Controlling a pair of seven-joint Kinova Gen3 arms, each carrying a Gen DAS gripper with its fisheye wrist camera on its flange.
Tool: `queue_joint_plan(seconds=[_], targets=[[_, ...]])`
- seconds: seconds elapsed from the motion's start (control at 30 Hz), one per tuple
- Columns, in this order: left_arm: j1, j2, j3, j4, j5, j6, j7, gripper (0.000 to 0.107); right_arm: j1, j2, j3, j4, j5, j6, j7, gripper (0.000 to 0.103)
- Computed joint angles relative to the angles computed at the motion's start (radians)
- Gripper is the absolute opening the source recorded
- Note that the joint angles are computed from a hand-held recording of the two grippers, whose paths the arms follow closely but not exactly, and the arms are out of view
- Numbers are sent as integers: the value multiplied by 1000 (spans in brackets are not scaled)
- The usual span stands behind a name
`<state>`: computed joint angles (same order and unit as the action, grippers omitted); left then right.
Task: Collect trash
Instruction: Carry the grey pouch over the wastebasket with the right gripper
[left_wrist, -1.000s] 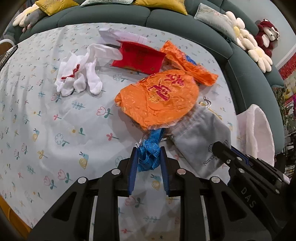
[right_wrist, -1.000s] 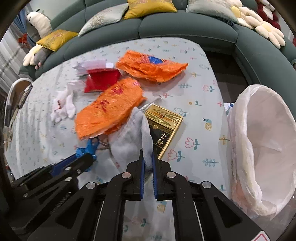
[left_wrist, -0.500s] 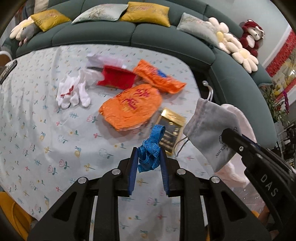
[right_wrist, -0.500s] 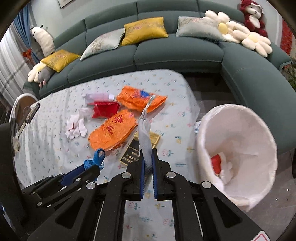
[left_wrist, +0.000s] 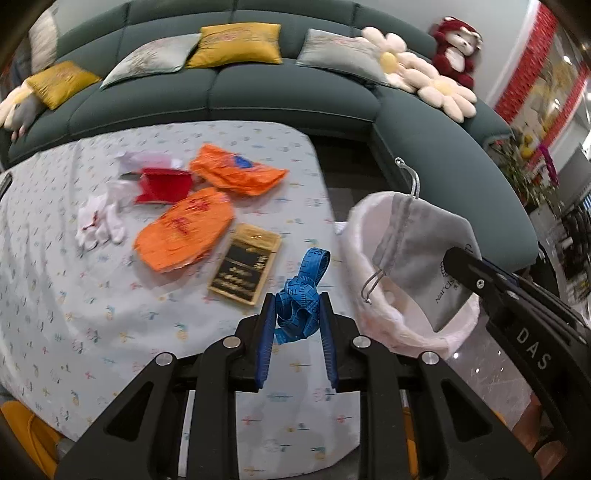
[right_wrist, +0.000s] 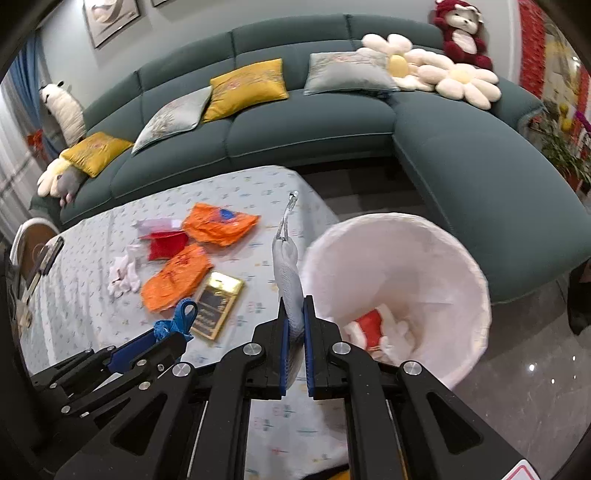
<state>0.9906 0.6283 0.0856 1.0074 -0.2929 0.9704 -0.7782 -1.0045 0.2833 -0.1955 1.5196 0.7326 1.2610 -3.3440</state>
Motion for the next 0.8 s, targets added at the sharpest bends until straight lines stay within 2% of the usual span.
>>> queue_joint_plan(seconds=[0.27, 0.8], targets=[[43, 96, 5, -175, 9, 80, -68, 22, 31, -83, -29, 130, -8, 6, -88, 7], [109, 342, -41, -639, 108, 304, -219, 23, 126, -164, -87, 294, -36, -45, -186, 7]])
